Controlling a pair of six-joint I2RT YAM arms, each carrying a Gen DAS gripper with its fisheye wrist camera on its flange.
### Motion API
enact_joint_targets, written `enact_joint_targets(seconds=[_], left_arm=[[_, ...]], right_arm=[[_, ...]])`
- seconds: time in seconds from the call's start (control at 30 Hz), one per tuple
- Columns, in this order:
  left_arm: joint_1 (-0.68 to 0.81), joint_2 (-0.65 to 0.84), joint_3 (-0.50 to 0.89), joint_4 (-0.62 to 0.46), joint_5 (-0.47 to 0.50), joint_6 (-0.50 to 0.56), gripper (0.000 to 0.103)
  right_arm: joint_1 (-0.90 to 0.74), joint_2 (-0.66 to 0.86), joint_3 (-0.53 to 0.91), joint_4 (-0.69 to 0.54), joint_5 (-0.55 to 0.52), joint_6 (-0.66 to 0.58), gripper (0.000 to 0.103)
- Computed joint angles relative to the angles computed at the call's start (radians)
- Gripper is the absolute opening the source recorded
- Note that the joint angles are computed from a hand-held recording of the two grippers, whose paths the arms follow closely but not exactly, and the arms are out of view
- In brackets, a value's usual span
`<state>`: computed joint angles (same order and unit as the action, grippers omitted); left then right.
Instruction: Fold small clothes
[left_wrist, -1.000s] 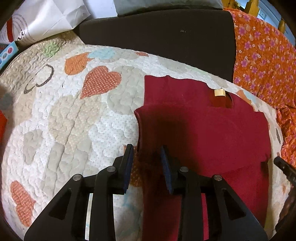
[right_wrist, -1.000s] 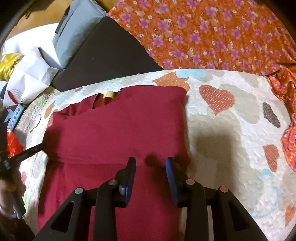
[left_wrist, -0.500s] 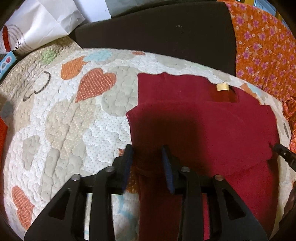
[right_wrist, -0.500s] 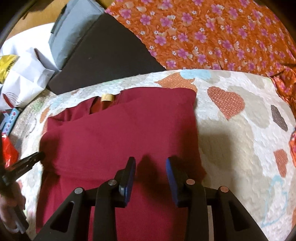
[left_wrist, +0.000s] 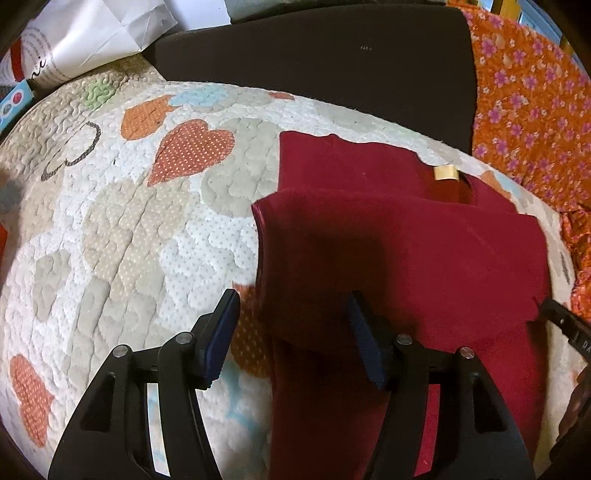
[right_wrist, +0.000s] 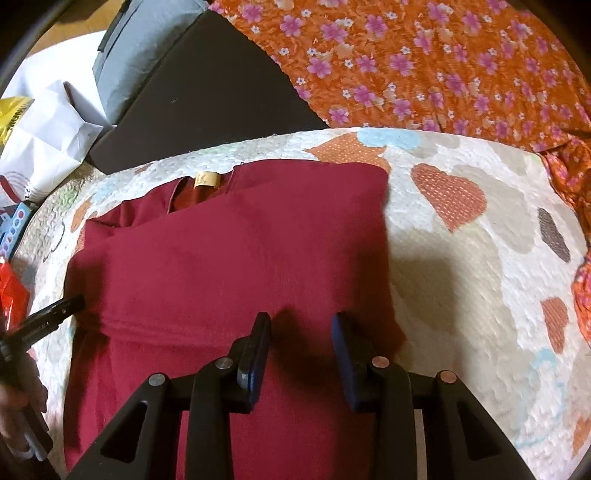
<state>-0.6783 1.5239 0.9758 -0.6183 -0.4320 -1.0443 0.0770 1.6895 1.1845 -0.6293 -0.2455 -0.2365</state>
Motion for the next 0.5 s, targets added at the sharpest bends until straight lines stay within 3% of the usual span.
enact_joint_targets(seconds=[0.17,0.23,0.3,0.5], left_arm=[[-0.081,-0.101,-0.031,-0.047,0.023,-0.08,0.06],[-0.129,-0.146,-0.043,-0.076,0.043,-0.116,0.06],[-0.204,-0.188,-0.058,-0.11,0.042,-0.157,0.06],[-0.427,-0.238,-0.092,-0.211,0.057,-0.371,0.06]], right_arm=[[-0.092,-0.102,-0.036,-0.146,-0.104,-0.069,0.032],[-0.15,-0.134,-0.042,-0.232,-0.155,-0.123,0.037],[-0.23,-0.172,-0.049,-0.334,-0.195,-0.213,0.047],[-0.465,-0.268,-0.086,-0.563,-0.202,-0.501,0.047]])
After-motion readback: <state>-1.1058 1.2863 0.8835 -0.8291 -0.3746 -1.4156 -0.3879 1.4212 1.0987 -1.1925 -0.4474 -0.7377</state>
